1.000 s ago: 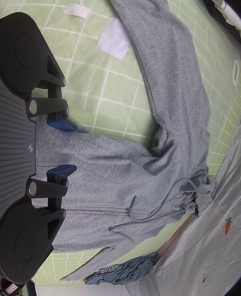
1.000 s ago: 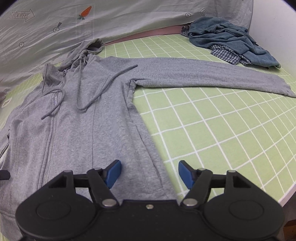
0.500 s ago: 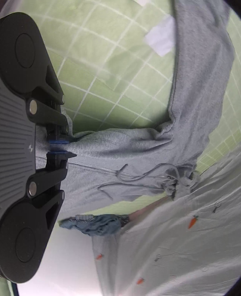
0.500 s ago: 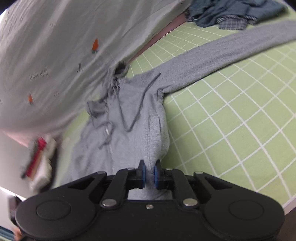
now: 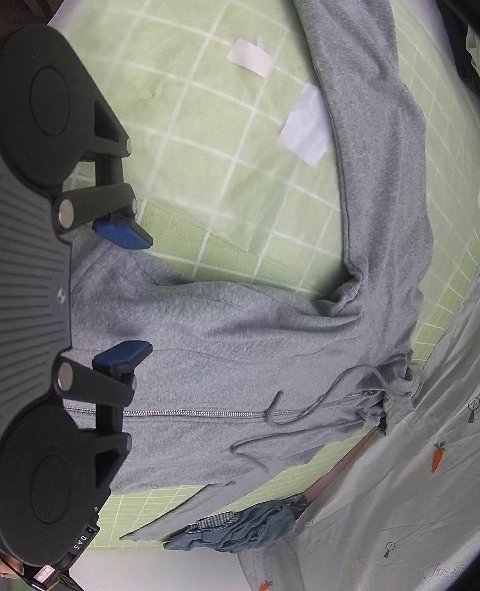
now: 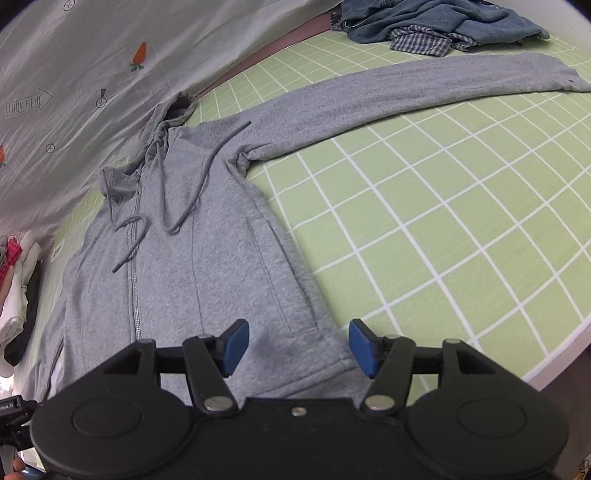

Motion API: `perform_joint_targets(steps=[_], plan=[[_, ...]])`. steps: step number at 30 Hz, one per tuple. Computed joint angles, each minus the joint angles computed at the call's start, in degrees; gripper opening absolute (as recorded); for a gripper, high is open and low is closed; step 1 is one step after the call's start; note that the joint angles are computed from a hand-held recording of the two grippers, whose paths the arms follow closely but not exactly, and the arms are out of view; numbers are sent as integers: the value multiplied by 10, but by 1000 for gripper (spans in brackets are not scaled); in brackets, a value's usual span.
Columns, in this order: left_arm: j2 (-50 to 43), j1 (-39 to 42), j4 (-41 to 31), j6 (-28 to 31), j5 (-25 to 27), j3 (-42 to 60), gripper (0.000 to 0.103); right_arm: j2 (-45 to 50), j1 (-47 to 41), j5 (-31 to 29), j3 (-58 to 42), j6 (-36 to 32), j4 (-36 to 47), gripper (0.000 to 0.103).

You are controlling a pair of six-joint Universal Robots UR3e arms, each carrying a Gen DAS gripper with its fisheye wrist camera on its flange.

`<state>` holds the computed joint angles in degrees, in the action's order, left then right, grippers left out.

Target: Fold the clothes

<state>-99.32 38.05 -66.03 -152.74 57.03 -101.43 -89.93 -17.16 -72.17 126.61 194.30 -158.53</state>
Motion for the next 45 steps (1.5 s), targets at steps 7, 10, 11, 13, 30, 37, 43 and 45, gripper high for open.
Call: perform_joint_targets(steps=[7, 10, 11, 13, 30, 37, 43, 45], plan=[[7, 13, -73, 42, -50, 11, 9, -42, -41, 80, 63, 14, -56, 12], [11, 29, -87, 12, -65, 9, 10, -72, -72, 119, 95, 51, -67, 12], [10, 25, -77, 4, -56, 8, 11, -67, -62, 99, 88, 55, -60, 13], [9, 18, -58, -10, -38, 5, 17, -43, -23, 40, 57, 47, -41, 20], [-57, 73, 195, -133, 80, 56, 58, 126, 223, -262, -154, 12, -36, 62], [-181, 124, 239, -202, 181, 190, 58, 193, 270, -277, -254, 16, 36, 64], [-265, 164, 245, -280, 208, 297, 56, 234, 301, -291, -327, 18, 103, 66], [-284, 164, 255, -306, 227, 320, 56, 245, 309, -297, -345, 16, 120, 67]])
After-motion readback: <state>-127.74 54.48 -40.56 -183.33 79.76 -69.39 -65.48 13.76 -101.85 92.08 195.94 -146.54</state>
